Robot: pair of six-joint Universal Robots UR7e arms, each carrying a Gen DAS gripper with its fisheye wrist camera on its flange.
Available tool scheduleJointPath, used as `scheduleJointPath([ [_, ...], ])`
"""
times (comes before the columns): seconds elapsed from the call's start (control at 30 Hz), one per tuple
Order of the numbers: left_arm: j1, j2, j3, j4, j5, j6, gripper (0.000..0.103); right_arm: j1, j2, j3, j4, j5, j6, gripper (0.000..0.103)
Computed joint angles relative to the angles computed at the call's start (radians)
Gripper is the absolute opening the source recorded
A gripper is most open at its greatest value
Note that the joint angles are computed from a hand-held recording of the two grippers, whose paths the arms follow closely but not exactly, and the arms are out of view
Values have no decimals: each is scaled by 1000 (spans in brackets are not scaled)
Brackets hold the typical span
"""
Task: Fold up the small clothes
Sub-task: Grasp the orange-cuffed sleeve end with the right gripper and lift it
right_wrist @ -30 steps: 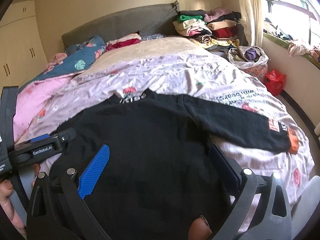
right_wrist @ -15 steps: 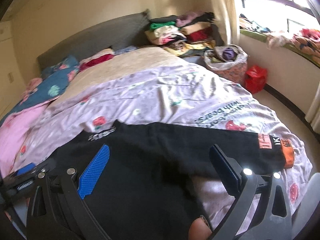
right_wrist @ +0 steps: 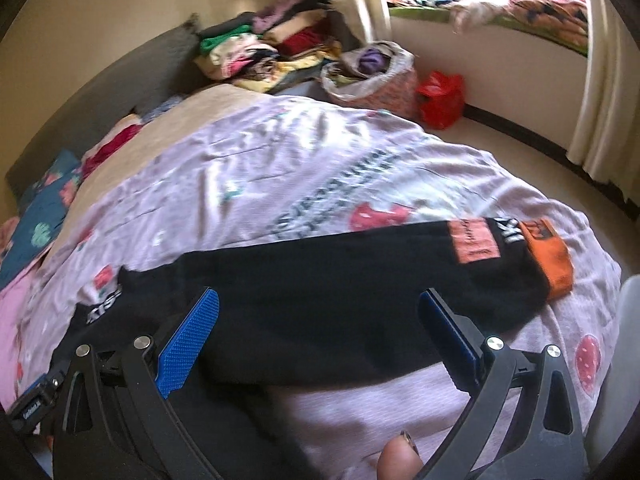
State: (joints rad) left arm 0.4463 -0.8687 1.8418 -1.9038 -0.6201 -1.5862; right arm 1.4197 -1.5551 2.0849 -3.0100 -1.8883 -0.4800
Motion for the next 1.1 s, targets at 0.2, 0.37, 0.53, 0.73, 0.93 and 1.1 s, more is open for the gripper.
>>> scheduleJointPath([
  [0.2, 27, 64, -31, -103, -6, 106, 94, -57, 18, -32, -47, -49, 53, 99],
  [0.37, 42, 116, -78, -118, -1, 155, 94, -103, 32, -63, -81, -87, 82, 99],
  [0.53, 50, 158, -116, -138, 9, 197, 94, -171, 24, -95, -49, -88, 174, 99],
  [0.73, 61, 204, -160, -144, 8, 236, 94, -246, 15, -151, 91, -21, 290, 99],
  [0.93, 61, 220, -180, -133, 16, 245, 94, -280, 10, -162, 107, 66, 304, 74],
  [1.1, 49, 215, -180, -121, 27, 240, 94, -309, -3, -162, 102, 137, 313, 16],
])
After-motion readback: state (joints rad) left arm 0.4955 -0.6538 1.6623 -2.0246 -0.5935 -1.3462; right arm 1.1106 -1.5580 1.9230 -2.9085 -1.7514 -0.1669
